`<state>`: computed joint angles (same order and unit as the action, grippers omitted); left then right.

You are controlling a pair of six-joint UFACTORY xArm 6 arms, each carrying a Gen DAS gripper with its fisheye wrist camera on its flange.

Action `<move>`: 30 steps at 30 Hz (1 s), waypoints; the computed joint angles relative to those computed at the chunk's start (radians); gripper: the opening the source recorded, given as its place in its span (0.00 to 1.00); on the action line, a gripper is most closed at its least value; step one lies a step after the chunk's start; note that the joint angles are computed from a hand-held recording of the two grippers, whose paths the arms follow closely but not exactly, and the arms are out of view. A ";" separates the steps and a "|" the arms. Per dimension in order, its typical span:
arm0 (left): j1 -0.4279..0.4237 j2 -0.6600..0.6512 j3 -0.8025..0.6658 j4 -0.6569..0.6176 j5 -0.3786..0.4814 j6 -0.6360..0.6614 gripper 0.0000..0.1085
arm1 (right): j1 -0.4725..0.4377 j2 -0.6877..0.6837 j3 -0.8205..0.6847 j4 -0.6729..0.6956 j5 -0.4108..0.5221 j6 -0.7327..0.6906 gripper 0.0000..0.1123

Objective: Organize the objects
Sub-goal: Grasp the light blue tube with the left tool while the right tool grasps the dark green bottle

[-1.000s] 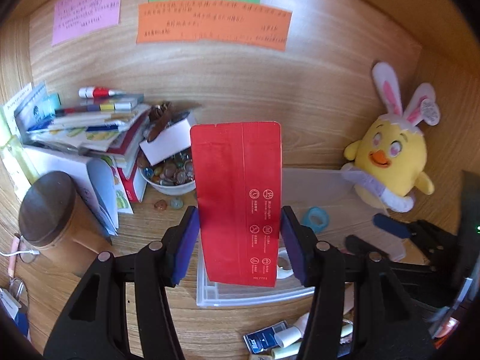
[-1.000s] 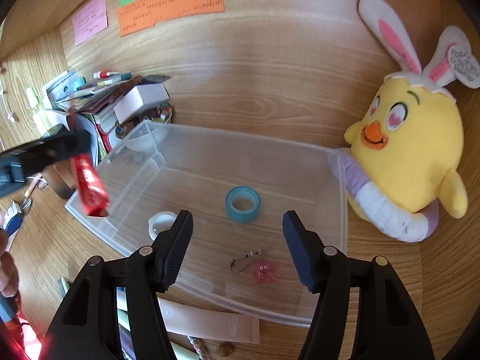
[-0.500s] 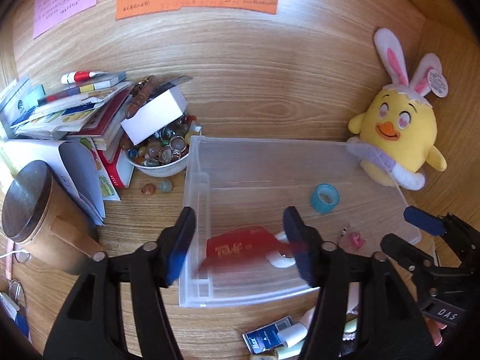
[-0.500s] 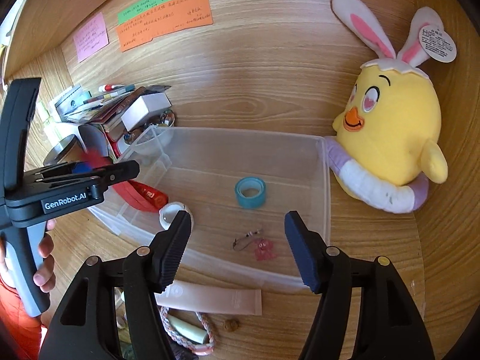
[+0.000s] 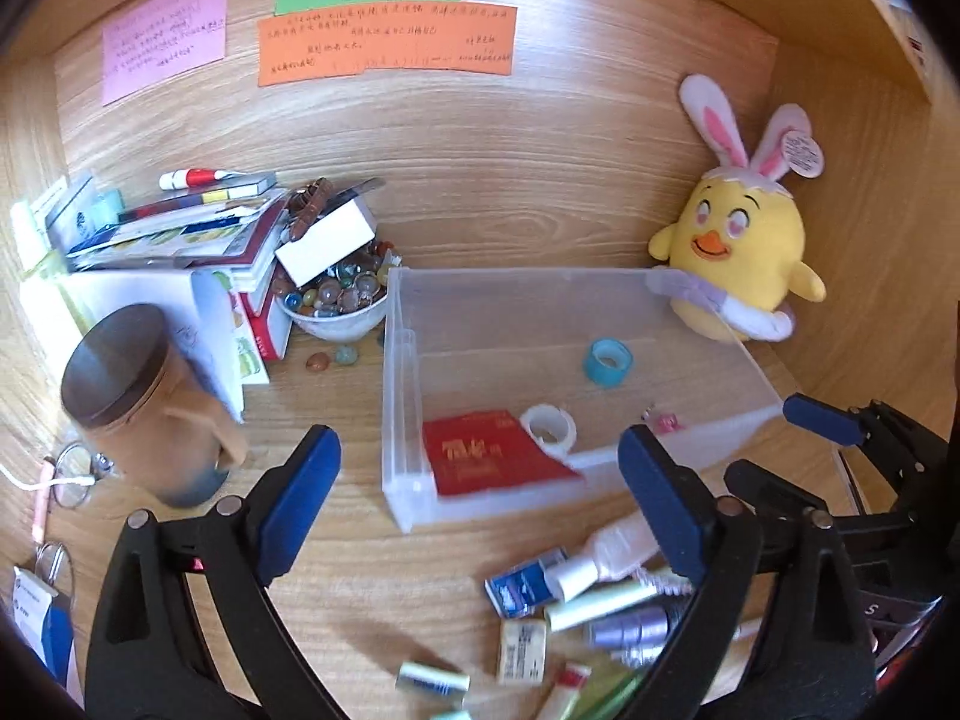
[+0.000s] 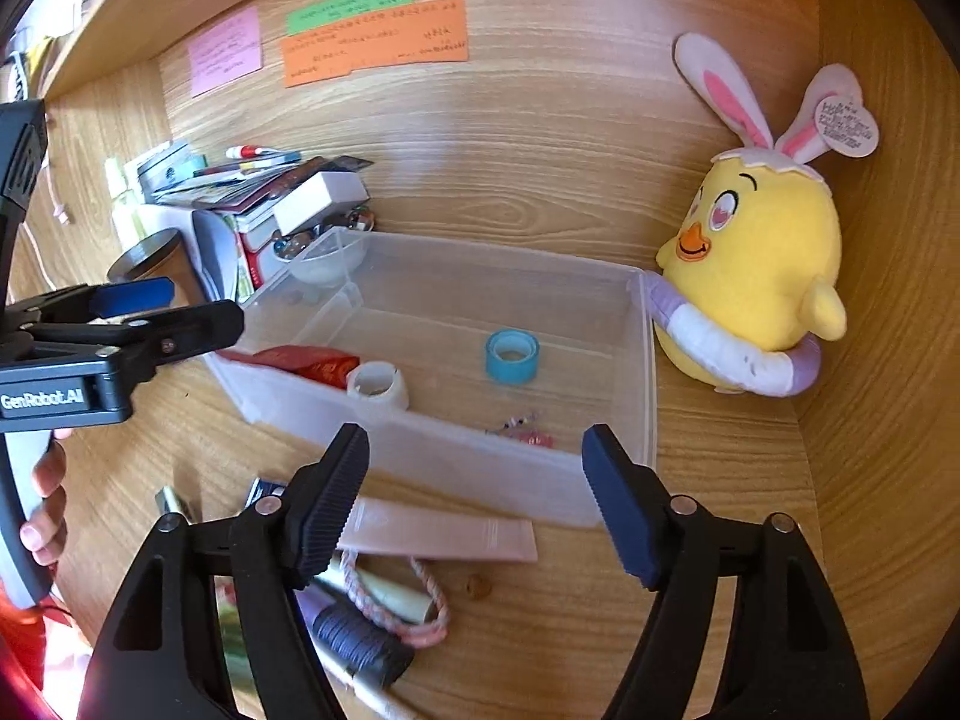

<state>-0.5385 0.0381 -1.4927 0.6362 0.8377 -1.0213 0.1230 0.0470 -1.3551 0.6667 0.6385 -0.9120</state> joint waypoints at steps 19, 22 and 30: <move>-0.090 -0.211 0.301 -0.001 0.051 -0.090 0.90 | 0.011 -0.241 0.300 0.064 0.067 -0.085 0.68; -0.099 -0.242 0.348 -0.008 0.073 -0.112 0.90 | 0.025 -0.269 0.335 0.063 0.065 -0.090 0.69; -0.107 -0.322 0.471 -0.074 0.034 -0.153 0.90 | 0.056 -0.313 0.405 0.051 0.086 -0.085 0.69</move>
